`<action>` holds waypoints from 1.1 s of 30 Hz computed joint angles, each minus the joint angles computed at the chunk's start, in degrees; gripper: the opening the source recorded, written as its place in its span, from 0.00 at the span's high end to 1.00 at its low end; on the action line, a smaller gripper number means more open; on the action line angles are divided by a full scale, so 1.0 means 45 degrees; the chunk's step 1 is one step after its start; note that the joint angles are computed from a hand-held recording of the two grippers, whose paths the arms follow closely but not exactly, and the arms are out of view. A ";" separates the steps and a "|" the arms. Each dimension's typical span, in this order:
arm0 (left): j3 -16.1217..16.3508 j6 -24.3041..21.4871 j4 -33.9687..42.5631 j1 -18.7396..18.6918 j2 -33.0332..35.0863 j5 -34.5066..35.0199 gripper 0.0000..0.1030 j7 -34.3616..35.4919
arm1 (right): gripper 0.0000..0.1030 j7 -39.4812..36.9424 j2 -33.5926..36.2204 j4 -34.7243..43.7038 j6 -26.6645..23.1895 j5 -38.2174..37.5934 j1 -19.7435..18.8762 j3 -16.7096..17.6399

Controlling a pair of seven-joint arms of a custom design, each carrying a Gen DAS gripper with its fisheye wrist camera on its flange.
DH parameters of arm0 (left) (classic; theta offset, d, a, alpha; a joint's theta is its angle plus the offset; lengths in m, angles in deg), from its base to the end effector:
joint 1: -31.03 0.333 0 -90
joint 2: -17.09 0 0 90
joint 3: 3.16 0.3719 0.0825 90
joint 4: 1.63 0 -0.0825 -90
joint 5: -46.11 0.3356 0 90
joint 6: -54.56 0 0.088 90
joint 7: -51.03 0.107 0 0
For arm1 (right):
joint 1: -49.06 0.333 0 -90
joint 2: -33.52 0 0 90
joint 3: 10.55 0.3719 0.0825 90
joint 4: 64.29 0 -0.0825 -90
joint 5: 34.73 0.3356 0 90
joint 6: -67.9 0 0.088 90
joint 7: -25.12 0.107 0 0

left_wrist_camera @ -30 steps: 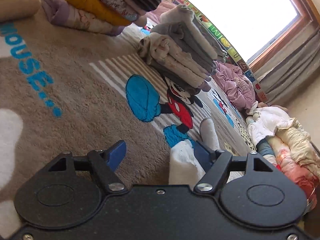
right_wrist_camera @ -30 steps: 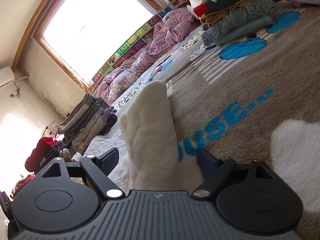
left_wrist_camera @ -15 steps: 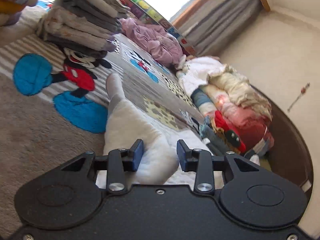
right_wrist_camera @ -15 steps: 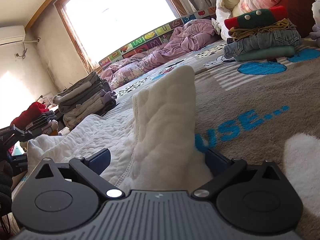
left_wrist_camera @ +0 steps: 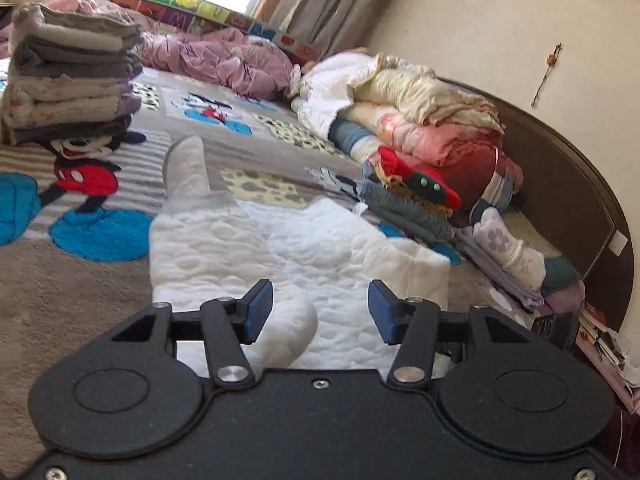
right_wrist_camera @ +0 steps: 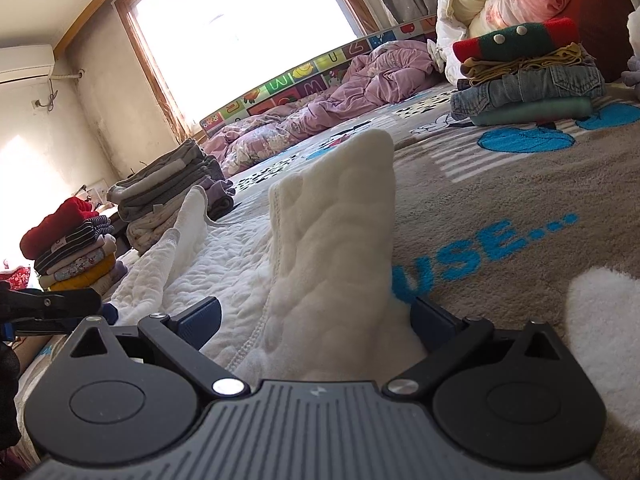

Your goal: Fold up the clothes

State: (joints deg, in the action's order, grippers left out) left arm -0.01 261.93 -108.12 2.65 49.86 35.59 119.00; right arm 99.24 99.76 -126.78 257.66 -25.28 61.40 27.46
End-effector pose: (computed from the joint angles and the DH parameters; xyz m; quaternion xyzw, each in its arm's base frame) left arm 0.6236 -0.2783 0.4421 -0.6245 0.5452 -0.5211 0.2030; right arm 0.7299 0.3819 0.3488 -0.6408 0.5127 -0.0894 0.5643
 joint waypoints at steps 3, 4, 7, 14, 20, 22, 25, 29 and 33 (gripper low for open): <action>0.1180 0.1135 -0.0769 -0.1058 -0.0311 -0.2112 0.50 0.0611 | 0.03 0.0056 -0.0053 -0.0024 -0.0017 0.0045 0.0042 -0.0110; 0.1436 0.1078 -0.0812 -0.1242 -0.0316 -0.3014 0.50 0.0820 | 0.03 0.0072 -0.0071 -0.0028 -0.0019 0.0063 0.0065 -0.0160; 0.1412 0.0834 -0.0692 -0.0944 -0.0165 -0.4866 0.51 0.0598 | 0.03 0.0126 -0.0135 -0.0033 -0.0030 0.0132 0.0165 -0.0367; 0.0265 -0.0243 -0.0062 0.0878 0.0639 -0.4432 0.66 -0.3128 | 0.02 0.0174 -0.0195 0.0044 -0.0081 0.0252 0.0348 -0.0695; 0.4631 -0.3776 0.2119 -0.2556 0.1778 -0.4240 0.64 -0.1822 | 0.02 0.0104 -0.0190 0.0021 -0.0052 0.0249 0.0327 -0.0650; 0.6498 -0.5313 0.2947 -0.3777 0.2498 -0.3683 0.62 -0.2120 | 0.02 0.0092 -0.0191 0.0006 -0.0039 0.0241 0.0321 -0.0638; 0.7448 -0.6214 0.3578 -0.4282 0.3038 -0.2767 0.61 -0.2481 | 0.02 0.0078 -0.0188 -0.0015 -0.0024 0.0214 0.0301 -0.0602; 0.5069 -0.5004 0.3448 -0.2685 0.2517 -0.2294 0.71 -0.1861 | 0.01 0.0023 -0.0156 -0.0059 0.0016 0.0118 0.0221 -0.0447; 0.5783 -0.4374 0.2922 -0.3239 0.2410 -0.1545 0.92 -0.2592 | 0.01 0.0014 -0.0150 -0.0118 0.0056 0.0036 0.0165 -0.0367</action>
State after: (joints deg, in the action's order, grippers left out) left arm 26.01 242.25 -94.97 -11.93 60.70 28.64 107.33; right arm 99.30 99.08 -127.31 257.91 -25.12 62.15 25.81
